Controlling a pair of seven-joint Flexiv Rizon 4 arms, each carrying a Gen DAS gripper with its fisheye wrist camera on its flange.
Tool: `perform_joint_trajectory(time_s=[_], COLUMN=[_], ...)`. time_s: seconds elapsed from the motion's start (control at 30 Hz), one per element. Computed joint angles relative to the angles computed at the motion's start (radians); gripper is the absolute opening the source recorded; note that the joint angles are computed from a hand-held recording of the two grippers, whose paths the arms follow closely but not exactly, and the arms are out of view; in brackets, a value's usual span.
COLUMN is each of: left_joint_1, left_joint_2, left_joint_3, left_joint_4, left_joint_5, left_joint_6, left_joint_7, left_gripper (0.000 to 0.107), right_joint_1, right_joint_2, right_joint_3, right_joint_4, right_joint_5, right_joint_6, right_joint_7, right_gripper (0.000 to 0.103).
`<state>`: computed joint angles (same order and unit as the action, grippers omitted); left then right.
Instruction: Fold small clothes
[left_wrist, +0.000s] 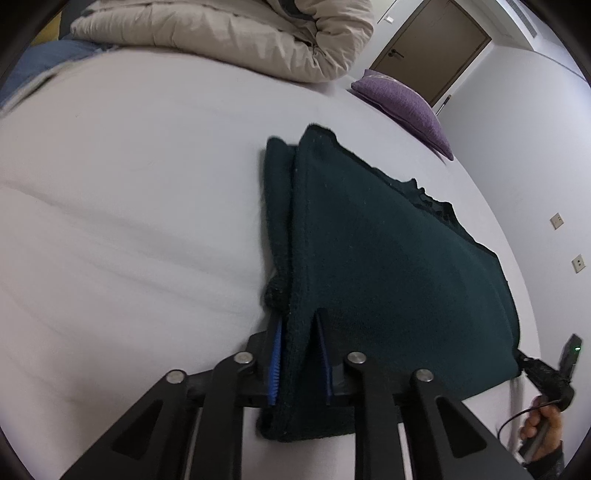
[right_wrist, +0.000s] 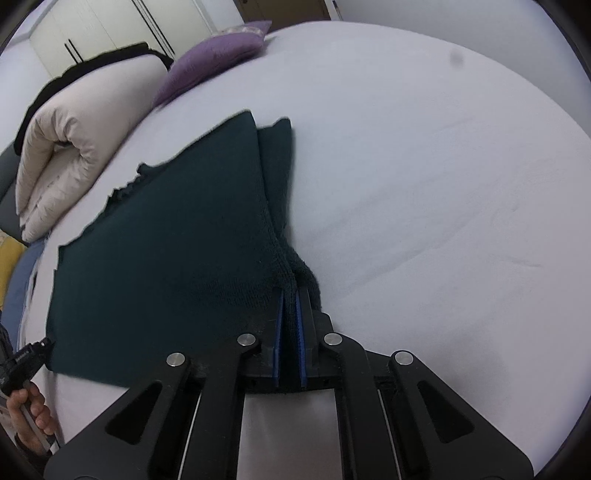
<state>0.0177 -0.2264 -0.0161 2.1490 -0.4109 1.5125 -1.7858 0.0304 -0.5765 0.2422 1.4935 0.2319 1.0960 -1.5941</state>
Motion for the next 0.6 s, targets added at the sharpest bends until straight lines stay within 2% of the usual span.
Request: perform_joint_trajectory(time_s=[0.03,0.07,0.1,0.13,0.17,0.2,0.23,0.27,0.3,0.37,0.43,0.5,0.53,0.6], left_joint_1=[-0.05,-0.097,-0.154,-0.224,-0.272,-0.292,-0.285,-0.258,-0.226,-0.219,-0.178,-0.201,-0.189,-0.127], left_joint_2=[0.001,0.01,0.011,0.007,0.004,0.0,-0.005,-0.017,-0.026,-0.053,-0.072,-0.089,-0.094,-0.091], left_joint_3=[0.081,0.163,0.244,0.326,0.379,0.4,0.388,0.344,0.297,0.27,0.211,0.244,0.237,0.182], left_joint_4=[-0.028,-0.062,-0.106,-0.138,-0.161,-0.179,-0.185,-0.177,-0.181,-0.212,-0.209,-0.235,-0.238,-0.2], left_joint_5=[0.126,0.289,0.439,0.524,0.587,0.643,0.649,0.607,0.599,0.592,0.546,0.556,0.554,0.485], left_joint_6=[-0.024,-0.036,-0.058,-0.06,-0.046,-0.016,0.001,0.045,0.052,0.015,-0.005,-0.083,-0.096,-0.052], left_joint_7=[-0.109,-0.226,-0.347,-0.413,-0.456,-0.489,-0.488,-0.436,-0.41,-0.38,-0.326,-0.341,-0.342,-0.309], left_gripper=[0.024,0.024,0.024,0.024,0.024,0.027,0.03,0.036,0.037,0.037,0.037,0.037,0.037,0.03], right_joint_1=[0.008,0.037,0.063,0.075,0.066,0.035,-0.017,-0.066,-0.111,-0.15,-0.128,-0.086,-0.063,-0.044], right_joint_2=[0.01,0.034,0.055,0.076,0.093,0.098,0.094,0.081,0.06,-0.001,-0.053,-0.1,-0.116,-0.127], right_joint_3=[-0.012,-0.05,-0.082,-0.094,-0.074,-0.024,0.056,0.137,0.215,0.316,0.341,0.331,0.317,0.298], right_joint_4=[0.009,0.038,0.071,0.105,0.122,0.115,0.087,0.042,-0.008,-0.106,-0.157,-0.191,-0.2,-0.194], right_joint_5=[-0.006,-0.035,-0.066,-0.09,-0.081,-0.052,0.001,0.086,0.162,0.272,0.325,0.346,0.352,0.395], right_joint_6=[0.003,0.026,0.063,0.117,0.16,0.171,0.154,0.108,0.042,-0.126,-0.211,-0.269,-0.282,-0.235], right_joint_7=[0.019,0.071,0.116,0.143,0.131,0.098,0.039,-0.039,-0.106,-0.205,-0.233,-0.229,-0.218,-0.248], right_gripper=[0.011,0.027,0.032,0.032,0.032,0.033,0.033,0.033,0.033,0.033,0.033,0.033,0.032,0.027])
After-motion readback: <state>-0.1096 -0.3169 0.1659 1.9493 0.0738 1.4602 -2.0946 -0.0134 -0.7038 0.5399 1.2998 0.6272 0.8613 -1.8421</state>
